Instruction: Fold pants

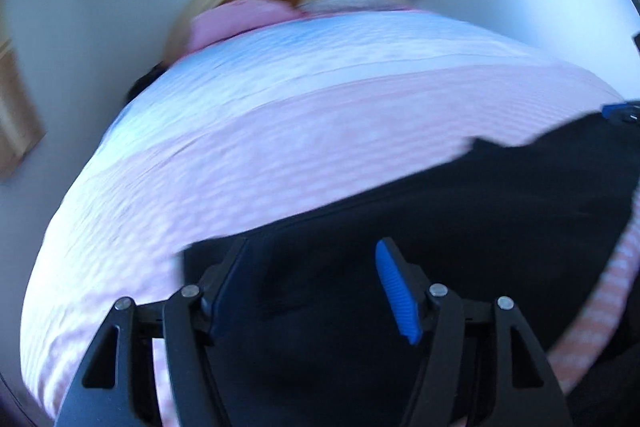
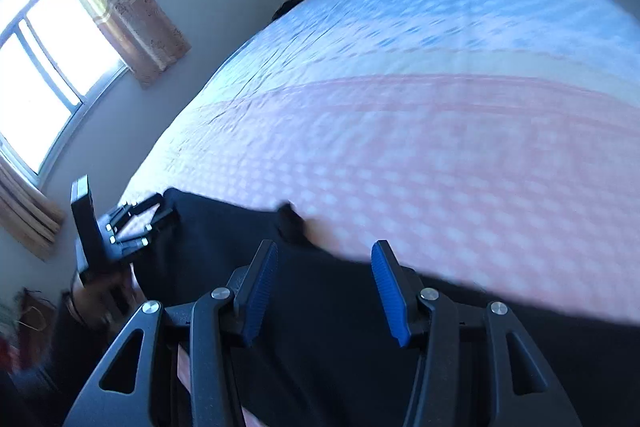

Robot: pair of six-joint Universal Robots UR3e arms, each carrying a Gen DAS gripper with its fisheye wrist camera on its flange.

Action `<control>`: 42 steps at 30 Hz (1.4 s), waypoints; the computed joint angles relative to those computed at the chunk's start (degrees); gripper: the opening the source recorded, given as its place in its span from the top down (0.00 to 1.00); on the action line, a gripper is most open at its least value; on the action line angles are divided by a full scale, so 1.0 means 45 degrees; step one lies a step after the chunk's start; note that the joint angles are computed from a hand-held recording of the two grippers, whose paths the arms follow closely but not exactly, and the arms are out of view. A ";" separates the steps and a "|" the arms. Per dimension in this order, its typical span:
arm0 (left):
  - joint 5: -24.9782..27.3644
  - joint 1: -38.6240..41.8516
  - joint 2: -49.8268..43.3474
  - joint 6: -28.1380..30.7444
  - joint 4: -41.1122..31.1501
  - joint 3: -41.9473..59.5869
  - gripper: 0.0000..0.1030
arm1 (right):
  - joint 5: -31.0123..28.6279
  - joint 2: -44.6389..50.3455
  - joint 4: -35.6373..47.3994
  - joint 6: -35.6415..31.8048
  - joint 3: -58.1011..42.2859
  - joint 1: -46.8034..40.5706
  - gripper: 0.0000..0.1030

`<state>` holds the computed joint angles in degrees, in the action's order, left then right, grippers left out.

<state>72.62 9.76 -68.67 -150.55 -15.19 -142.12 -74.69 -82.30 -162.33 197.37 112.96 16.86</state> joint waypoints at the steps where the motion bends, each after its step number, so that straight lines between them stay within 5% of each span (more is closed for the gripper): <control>1: 0.0047 0.0307 -0.0275 -0.0078 0.0103 0.0064 0.35 | 0.0132 0.0987 0.0260 0.0208 -0.1031 0.0163 0.51; 5: 0.0014 0.0552 -0.1451 -0.0839 0.1241 0.0053 0.33 | 0.0968 0.3478 0.1720 0.0597 -0.3877 0.0459 0.61; 7: 0.0353 0.0247 -0.2278 -0.1071 0.2061 0.0206 0.28 | 0.0438 0.4332 0.2847 0.0505 -0.5209 0.0920 0.96; 12: 0.0732 -0.0019 -0.3331 -0.1259 0.2302 0.0924 0.21 | -0.0972 0.4617 0.2894 0.0830 -0.6082 0.1340 0.98; 15: -0.0066 0.1000 -0.3094 -0.0841 0.1356 0.1115 0.19 | -0.2036 0.5034 0.3476 0.0947 -0.6708 0.1432 1.00; 18: -0.0541 0.1579 -0.3169 -0.0999 0.0605 0.1399 0.11 | -0.1671 0.5146 0.2805 0.1071 -0.6321 0.1307 1.00; 24: -0.0872 0.1848 -0.2948 -0.1063 0.0913 0.0999 0.11 | -0.1776 0.3575 0.2103 0.0902 -0.4571 0.1088 0.97; 26: -0.0877 0.1937 -0.2631 -0.1000 0.1323 0.0613 0.11 | -0.1647 0.2369 0.1827 0.0475 -0.3394 0.0703 0.84; 28: -0.1045 0.2093 -0.2195 -0.1061 0.1679 0.0234 0.11 | -0.2028 0.0487 0.1603 0.0200 -0.1678 0.0531 0.47; 37: -0.1622 0.2375 -0.0092 -0.0884 0.0845 -0.0430 0.11 | -0.2893 -0.7425 0.2911 -0.1357 0.4632 0.0325 0.46; 42: -0.0289 0.1337 -0.1520 -0.1254 0.1892 -0.0234 0.11 | -0.3864 -0.7656 0.2855 -0.1090 0.6367 0.0790 0.46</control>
